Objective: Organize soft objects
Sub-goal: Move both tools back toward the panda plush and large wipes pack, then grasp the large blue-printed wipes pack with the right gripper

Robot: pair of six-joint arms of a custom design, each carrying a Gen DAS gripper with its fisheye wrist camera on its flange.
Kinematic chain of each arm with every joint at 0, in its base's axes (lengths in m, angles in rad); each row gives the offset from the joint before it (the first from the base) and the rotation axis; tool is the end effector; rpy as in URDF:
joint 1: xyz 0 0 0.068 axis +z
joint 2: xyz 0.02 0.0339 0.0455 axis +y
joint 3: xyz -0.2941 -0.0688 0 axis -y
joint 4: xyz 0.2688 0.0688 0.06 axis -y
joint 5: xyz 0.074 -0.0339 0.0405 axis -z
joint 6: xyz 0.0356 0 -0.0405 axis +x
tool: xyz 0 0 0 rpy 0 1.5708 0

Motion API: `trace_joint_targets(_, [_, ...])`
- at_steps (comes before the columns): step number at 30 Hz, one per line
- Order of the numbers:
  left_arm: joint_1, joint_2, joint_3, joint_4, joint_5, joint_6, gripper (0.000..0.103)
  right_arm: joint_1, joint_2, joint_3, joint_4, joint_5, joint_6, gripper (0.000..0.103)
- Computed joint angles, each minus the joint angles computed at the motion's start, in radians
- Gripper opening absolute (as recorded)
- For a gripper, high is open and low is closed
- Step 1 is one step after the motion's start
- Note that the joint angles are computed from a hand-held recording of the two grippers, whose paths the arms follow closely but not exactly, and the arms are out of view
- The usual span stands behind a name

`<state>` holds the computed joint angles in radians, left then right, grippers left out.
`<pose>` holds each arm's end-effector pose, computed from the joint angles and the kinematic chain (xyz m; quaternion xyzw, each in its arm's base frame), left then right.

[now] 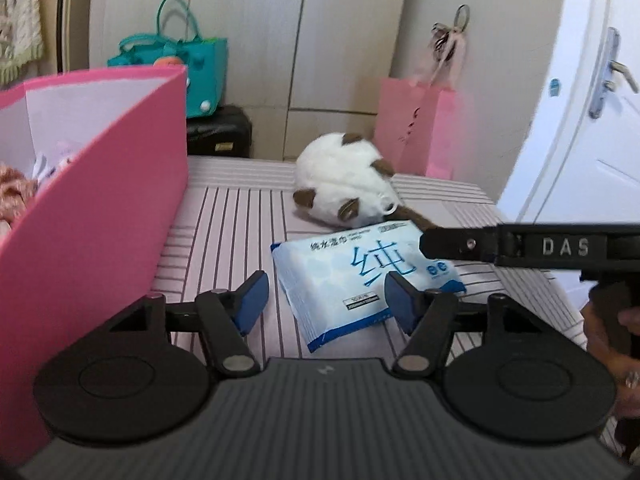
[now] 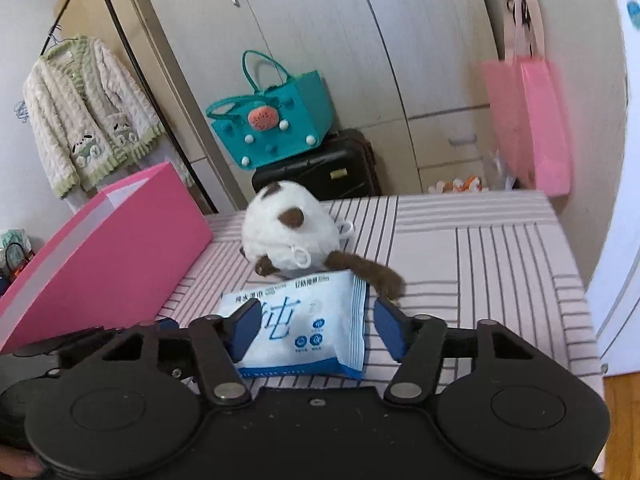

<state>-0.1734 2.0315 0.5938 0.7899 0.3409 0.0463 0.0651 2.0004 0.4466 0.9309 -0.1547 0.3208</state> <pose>0.3246 -0.0689 0.0536 0.1718 0.8688 -0.1794 0.4283 0.2947 0.0247 0.0494 0.0781 0.8844 0.1547 0.4334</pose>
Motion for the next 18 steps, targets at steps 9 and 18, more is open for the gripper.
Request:
trace_joint_targets(9, [-0.005, 0.059, 0.021, 0.032, -0.02, -0.037, 0.063, 0.008, 0.087, 0.033, 0.031, -0.014, 0.039, 0.062])
trace_joint_targets(18, [0.004, 0.076, 0.025, 0.054, 0.031, -0.056, 0.063, -0.004, 0.136, -0.006, 0.162, -0.021, 0.107, 0.052])
